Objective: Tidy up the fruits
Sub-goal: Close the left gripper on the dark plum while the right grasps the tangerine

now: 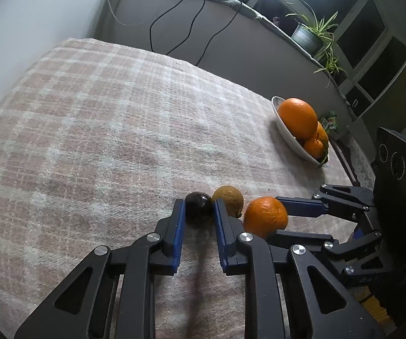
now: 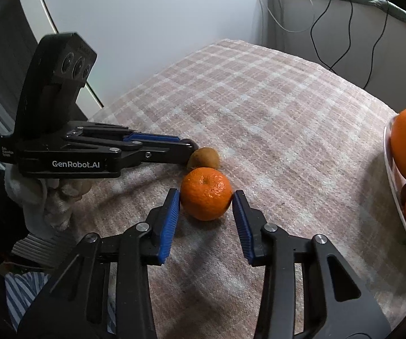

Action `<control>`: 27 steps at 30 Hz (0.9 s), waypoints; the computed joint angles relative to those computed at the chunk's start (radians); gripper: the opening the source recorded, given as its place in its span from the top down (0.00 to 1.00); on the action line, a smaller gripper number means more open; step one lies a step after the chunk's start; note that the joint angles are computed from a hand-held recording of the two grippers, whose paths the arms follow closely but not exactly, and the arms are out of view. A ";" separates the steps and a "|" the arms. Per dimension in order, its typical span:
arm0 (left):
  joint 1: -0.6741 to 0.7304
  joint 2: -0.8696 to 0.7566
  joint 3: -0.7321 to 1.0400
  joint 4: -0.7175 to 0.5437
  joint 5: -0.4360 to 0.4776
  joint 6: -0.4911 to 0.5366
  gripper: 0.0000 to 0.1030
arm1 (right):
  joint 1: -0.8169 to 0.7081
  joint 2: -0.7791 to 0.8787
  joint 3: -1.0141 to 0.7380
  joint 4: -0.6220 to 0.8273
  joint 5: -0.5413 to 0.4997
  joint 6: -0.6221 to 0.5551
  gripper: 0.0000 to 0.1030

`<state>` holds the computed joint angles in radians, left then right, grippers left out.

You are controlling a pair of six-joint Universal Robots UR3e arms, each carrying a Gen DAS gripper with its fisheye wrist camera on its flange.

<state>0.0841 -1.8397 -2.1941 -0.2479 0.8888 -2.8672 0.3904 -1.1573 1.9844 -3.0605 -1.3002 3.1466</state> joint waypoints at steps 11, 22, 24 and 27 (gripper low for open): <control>-0.035 -0.028 0.078 -0.052 0.009 -0.011 0.60 | -0.039 -0.061 0.082 -0.028 -0.017 0.004 0.61; -0.044 -0.024 0.054 -0.021 0.025 0.022 0.60 | -0.082 -0.116 0.158 -0.052 -0.002 -0.001 0.62; -0.036 -0.033 0.060 -0.005 0.022 0.007 0.60 | -0.078 -0.122 0.163 -0.053 -0.009 0.000 0.62; -0.042 -0.034 0.062 0.004 0.046 0.019 0.62 | -0.073 -0.129 0.165 -0.049 -0.020 -0.003 0.62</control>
